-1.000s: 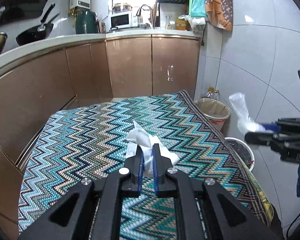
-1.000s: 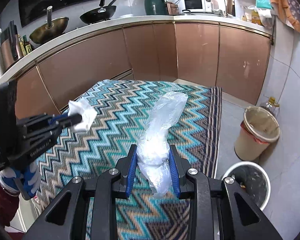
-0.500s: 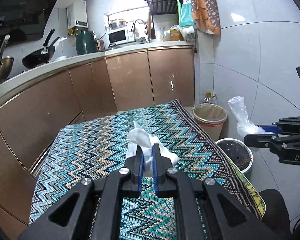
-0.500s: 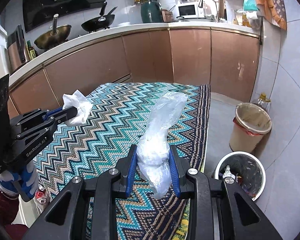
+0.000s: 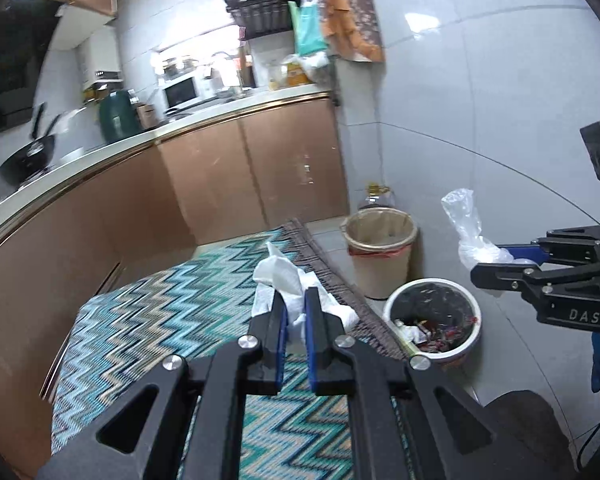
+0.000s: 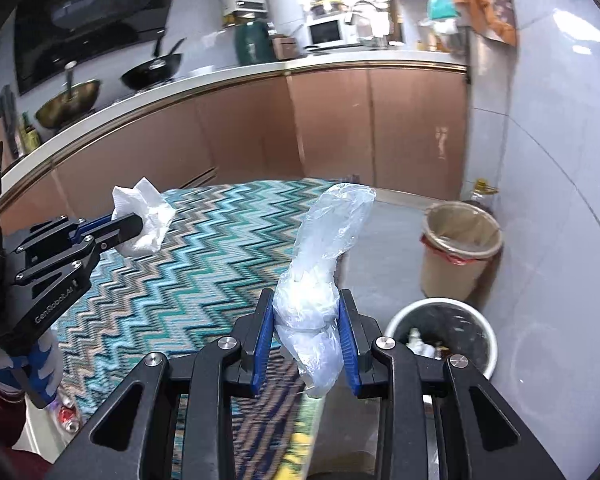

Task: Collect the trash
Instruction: 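Carry both items to the white-rimmed bin and open both grippers over it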

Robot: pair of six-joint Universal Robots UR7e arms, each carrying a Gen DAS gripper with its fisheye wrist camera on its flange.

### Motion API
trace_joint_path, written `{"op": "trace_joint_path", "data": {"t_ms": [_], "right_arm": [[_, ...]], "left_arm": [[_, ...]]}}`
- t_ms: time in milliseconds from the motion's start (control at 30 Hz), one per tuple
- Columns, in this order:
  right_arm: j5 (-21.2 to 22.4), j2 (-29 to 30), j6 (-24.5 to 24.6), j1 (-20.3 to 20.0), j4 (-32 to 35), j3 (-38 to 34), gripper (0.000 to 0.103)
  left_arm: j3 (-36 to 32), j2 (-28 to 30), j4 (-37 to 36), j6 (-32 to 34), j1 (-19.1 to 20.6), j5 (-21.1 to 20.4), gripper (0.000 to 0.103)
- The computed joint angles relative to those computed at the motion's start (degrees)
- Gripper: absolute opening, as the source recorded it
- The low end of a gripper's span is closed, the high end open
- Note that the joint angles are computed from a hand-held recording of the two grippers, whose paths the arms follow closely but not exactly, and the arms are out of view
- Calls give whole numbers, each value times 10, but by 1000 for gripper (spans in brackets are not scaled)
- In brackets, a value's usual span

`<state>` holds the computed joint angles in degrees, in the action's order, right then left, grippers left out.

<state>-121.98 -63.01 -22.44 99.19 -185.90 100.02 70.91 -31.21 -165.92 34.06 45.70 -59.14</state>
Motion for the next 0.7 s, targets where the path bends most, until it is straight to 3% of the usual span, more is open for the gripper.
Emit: {"op": "trace_joint_path", "data": {"t_ms": [367, 700], "right_arm": [[-28, -21, 19, -57, -19, 0, 31], [-18, -18, 59, -122, 0, -17, 30]], "left_arm": [[-182, 136, 133, -1, -9, -70, 7], [-409, 289, 278, 10, -5, -81, 8]]}}
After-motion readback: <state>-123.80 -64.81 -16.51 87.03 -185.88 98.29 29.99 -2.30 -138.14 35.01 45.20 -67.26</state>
